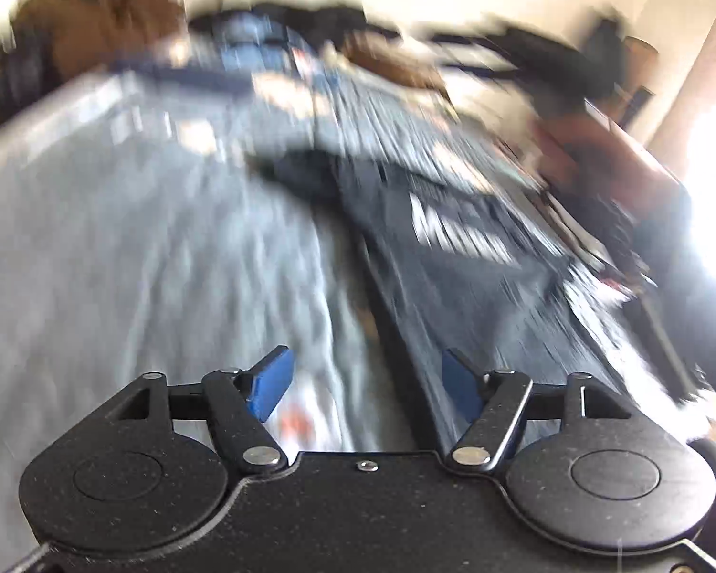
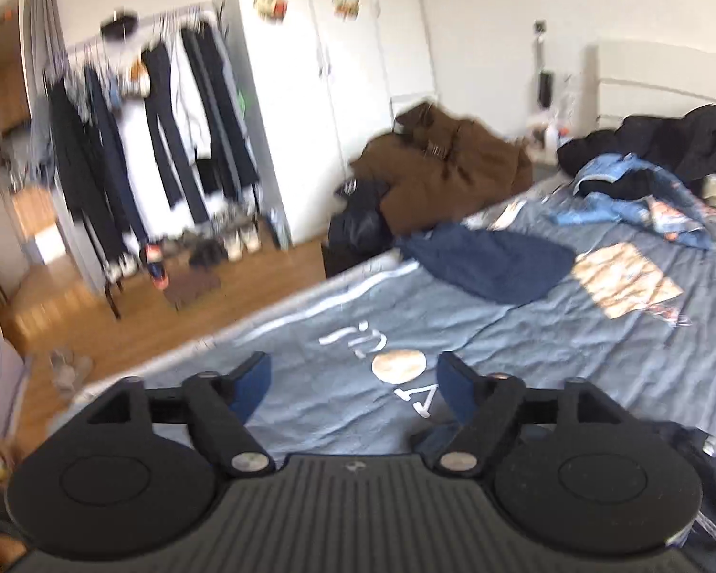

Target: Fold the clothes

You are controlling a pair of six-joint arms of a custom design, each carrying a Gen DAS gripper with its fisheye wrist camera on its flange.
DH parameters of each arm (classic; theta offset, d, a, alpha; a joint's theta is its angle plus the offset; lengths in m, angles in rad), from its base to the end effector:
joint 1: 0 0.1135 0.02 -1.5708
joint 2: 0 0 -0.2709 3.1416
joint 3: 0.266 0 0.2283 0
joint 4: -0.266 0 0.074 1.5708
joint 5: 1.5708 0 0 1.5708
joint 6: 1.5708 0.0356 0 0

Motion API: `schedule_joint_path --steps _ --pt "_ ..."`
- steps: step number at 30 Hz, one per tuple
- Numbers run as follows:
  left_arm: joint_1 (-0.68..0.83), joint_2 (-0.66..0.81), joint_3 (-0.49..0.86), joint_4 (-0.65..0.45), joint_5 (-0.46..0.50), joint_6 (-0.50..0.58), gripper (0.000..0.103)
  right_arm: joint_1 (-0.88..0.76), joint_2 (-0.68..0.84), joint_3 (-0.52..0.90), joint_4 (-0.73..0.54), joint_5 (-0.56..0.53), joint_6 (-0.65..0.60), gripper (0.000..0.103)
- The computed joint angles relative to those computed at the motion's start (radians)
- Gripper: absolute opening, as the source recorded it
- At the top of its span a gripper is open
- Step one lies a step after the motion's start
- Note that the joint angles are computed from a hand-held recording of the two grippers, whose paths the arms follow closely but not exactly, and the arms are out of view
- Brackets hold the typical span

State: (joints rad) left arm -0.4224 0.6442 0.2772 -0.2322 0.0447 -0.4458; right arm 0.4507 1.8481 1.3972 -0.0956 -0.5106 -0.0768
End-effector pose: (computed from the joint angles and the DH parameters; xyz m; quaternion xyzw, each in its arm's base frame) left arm 0.1097 -0.0511 0.1914 0.0001 0.8841 -0.2143 0.4152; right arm 0.3600 0.1935 0.2775 -0.3394 0.7820 0.3044 0.4250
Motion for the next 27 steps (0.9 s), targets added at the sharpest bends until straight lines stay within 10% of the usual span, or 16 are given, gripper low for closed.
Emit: schedule_joint_path --steps 4,10,16,22,27 --pt "-0.355 0.208 0.155 0.104 -0.37 -0.083 0.075 -0.199 -0.384 -0.352 0.067 -0.084 0.06 0.099" --pt "-0.595 0.557 0.361 0.368 -0.491 -0.108 0.094 -0.768 -0.713 -0.457 -0.307 -0.443 -0.107 0.103" --pt "-0.658 1.082 0.556 0.617 -0.539 -0.228 0.092 -0.958 -0.517 -0.658 -0.323 -0.468 -0.229 0.103" --pt "-0.631 1.467 0.834 0.472 -0.516 -0.348 0.082 -0.921 -0.199 -0.902 0.151 -0.352 -0.214 0.103" --pt "-0.628 1.503 0.753 0.433 -0.482 -0.416 0.078 -1.056 -0.078 -0.877 0.062 -0.257 -0.462 0.103"
